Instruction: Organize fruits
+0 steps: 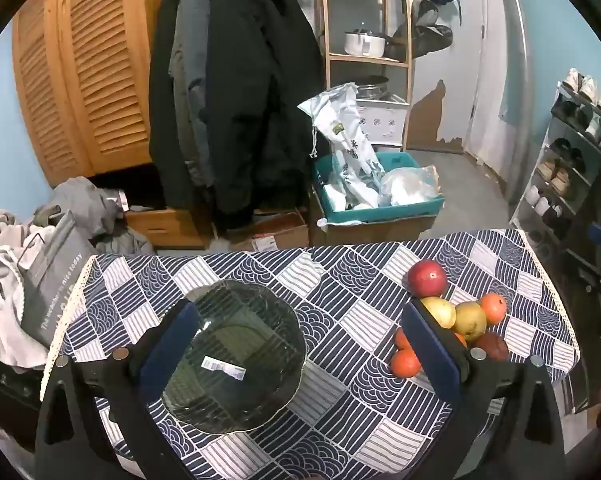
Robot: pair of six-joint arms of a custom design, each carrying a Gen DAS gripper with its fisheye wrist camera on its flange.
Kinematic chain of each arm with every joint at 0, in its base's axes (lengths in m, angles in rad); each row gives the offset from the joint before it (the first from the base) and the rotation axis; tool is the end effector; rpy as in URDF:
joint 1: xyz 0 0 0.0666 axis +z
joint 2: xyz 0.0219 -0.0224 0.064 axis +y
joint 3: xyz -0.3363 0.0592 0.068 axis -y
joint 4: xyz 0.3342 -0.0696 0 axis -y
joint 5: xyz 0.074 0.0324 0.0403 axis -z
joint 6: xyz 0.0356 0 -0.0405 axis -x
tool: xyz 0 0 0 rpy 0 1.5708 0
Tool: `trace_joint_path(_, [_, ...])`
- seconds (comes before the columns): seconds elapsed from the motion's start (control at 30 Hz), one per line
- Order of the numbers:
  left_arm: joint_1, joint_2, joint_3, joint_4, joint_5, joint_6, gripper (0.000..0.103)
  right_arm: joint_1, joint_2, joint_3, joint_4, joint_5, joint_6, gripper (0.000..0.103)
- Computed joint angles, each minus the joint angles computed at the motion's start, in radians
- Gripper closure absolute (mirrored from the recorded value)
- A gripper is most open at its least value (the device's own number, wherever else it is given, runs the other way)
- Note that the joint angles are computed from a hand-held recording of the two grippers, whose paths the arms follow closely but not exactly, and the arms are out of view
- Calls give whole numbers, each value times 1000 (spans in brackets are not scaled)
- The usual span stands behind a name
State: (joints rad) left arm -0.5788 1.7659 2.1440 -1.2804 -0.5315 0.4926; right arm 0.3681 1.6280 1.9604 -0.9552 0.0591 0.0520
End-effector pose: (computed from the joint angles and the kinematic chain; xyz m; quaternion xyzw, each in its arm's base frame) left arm 0.4526 -0.2747 0.4884 -0.0468 0.9144 0.0518 0.3988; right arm 0.4803 0.1825 0.5075 -0.1723 0.8726 0.0458 0.4547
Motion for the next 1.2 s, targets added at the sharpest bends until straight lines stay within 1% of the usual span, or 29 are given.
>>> trace_joint_path(0.03, [5,-13,-23,21,25,2,1,1,0,0,0,0,-1,11])
trace_joint_path(0.1, [11,-14,-20,22,34,8,1,2,0,-1,2,0,-4,11])
trace_joint_path(0.27, [6,-22,-32,32,30,7,1,0,-2,-5,4,-4,-11,11])
trace_joint_path(0.3, [3,-18,-23,31,24,5,1,10,6,2,1,12,0,11])
trace_joint_path(0.37, [0,-10,-5,26,18,0,1,8,6,4,-2,7,-2,11])
trace_joint_path(0.5, [4,-37,-47,68,18,-12,1,4,5,6,-6,4,1,11])
trace_joint_path(0.6, [9,-42,-56,80,25,-9,1,1,5,9,-9,1,1,11])
trace_joint_path(0.9, [13,-46,-66,87,29,-15,1,2,5,7,-8,1,-1,11])
trace_joint_path(1.0, [4,-58,-90,103,16,-15,1,2,5,6,-8,1,-1,11])
trace_joint_path(1.2, [3,-53,-81,97,19,-15,1,2,4,5,-8,-1,-3,11])
